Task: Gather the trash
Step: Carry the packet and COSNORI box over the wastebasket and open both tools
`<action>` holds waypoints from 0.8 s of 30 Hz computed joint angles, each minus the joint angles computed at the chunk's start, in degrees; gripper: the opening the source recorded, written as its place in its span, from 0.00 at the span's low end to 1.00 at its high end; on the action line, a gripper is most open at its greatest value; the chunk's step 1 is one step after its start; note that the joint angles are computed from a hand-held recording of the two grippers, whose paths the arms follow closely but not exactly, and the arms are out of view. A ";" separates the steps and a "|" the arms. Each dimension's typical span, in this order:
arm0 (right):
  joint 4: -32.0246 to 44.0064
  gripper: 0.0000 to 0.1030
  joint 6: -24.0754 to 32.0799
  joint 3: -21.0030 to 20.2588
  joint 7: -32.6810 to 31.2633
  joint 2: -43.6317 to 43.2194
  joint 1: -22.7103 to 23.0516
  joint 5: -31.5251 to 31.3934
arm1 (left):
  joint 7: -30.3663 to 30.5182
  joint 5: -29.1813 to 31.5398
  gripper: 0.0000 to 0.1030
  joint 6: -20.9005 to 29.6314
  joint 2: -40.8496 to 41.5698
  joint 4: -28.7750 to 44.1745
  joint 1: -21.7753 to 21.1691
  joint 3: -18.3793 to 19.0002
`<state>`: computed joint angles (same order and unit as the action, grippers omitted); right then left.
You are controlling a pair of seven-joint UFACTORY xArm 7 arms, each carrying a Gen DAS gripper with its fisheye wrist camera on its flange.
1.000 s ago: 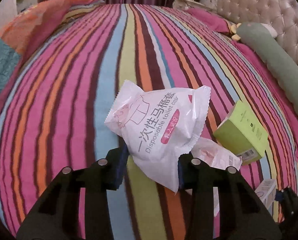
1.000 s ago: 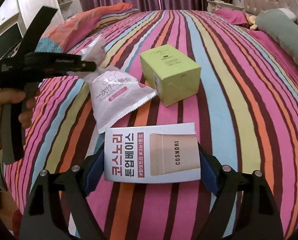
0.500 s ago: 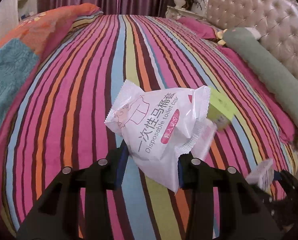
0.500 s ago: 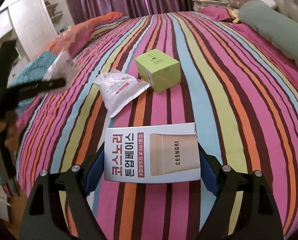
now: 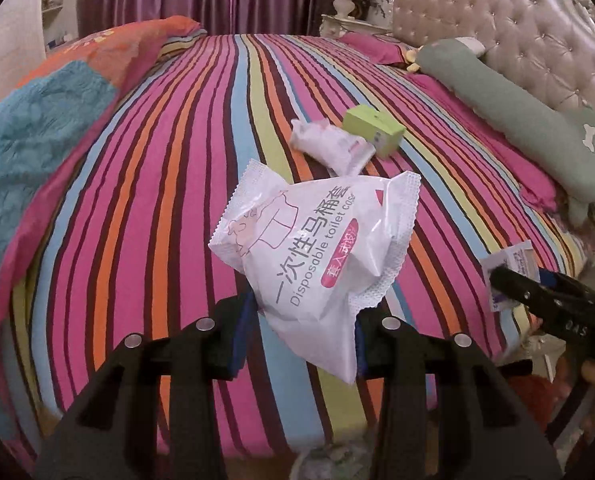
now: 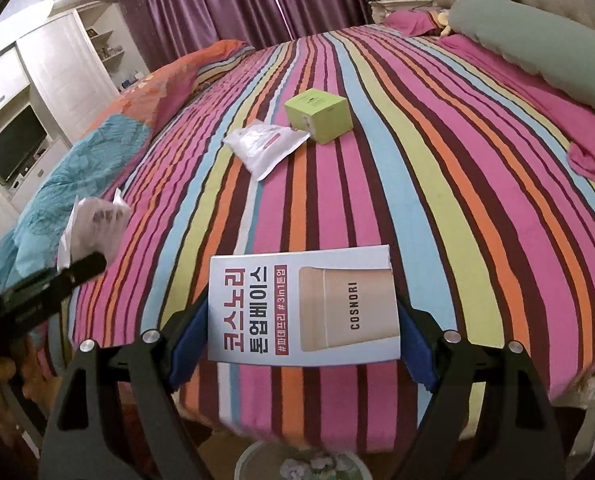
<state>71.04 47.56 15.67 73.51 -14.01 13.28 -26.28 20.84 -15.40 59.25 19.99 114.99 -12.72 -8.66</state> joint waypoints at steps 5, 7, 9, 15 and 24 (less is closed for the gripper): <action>-1.35 0.76 1.95 2.38 2.60 -2.56 0.84 -1.17 | 2.85 -2.99 0.38 -2.36 -9.43 -12.70 1.69 0.34; -1.67 0.76 3.84 3.70 3.76 -3.66 1.06 -2.00 | 3.75 -4.46 0.38 -2.88 -12.87 -17.11 2.03 0.75; -2.35 0.76 4.51 4.40 4.91 -4.67 1.28 -2.08 | 4.69 -5.87 0.38 -3.39 -16.19 -21.54 2.19 1.26; -2.82 0.76 7.23 7.63 8.88 -5.89 1.91 -3.02 | 6.91 -8.99 0.38 -3.50 -24.75 -32.79 1.70 3.12; -3.89 0.76 10.71 9.56 14.79 -4.50 5.66 -2.07 | 8.02 -8.84 0.38 -3.87 -34.16 -47.30 -0.56 4.57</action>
<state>67.15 58.28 25.22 88.30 -18.51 18.94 -28.35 28.87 -24.24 55.38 -14.18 67.69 -13.28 -4.10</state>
